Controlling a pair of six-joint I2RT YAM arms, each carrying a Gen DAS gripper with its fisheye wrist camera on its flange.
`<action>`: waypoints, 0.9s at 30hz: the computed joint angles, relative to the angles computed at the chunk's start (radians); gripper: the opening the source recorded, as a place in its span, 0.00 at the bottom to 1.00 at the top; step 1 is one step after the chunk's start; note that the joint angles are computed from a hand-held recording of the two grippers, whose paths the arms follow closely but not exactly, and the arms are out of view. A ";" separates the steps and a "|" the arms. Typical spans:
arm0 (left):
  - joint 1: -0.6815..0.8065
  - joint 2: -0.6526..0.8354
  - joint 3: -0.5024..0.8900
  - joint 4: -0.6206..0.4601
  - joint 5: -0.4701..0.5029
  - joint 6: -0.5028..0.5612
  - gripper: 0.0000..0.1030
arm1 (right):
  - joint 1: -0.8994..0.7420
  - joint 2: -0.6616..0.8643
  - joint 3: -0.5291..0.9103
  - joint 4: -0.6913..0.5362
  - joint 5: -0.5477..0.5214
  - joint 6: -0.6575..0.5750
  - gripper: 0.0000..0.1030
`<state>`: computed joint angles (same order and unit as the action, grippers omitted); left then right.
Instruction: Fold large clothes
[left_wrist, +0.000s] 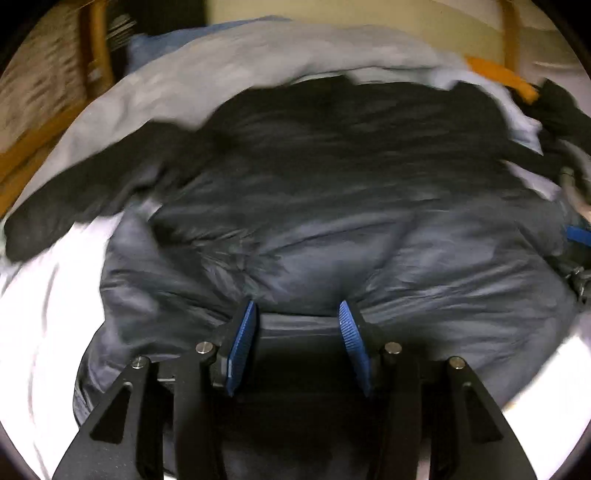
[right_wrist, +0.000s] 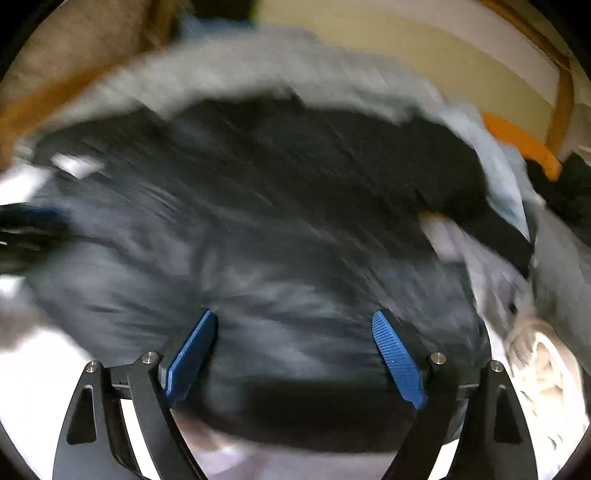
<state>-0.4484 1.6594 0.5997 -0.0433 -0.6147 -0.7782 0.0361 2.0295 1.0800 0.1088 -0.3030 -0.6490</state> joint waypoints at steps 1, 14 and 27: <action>0.028 -0.032 -0.040 0.049 0.049 0.006 0.46 | -0.009 0.072 0.063 0.019 0.055 0.068 0.86; 0.260 -0.415 -0.327 -0.007 0.106 -0.211 0.57 | -0.179 0.148 0.236 -0.080 -0.148 0.214 0.86; 0.281 -0.483 -0.408 0.178 0.282 -0.021 0.11 | -0.280 0.375 0.653 -0.594 -0.400 0.079 0.49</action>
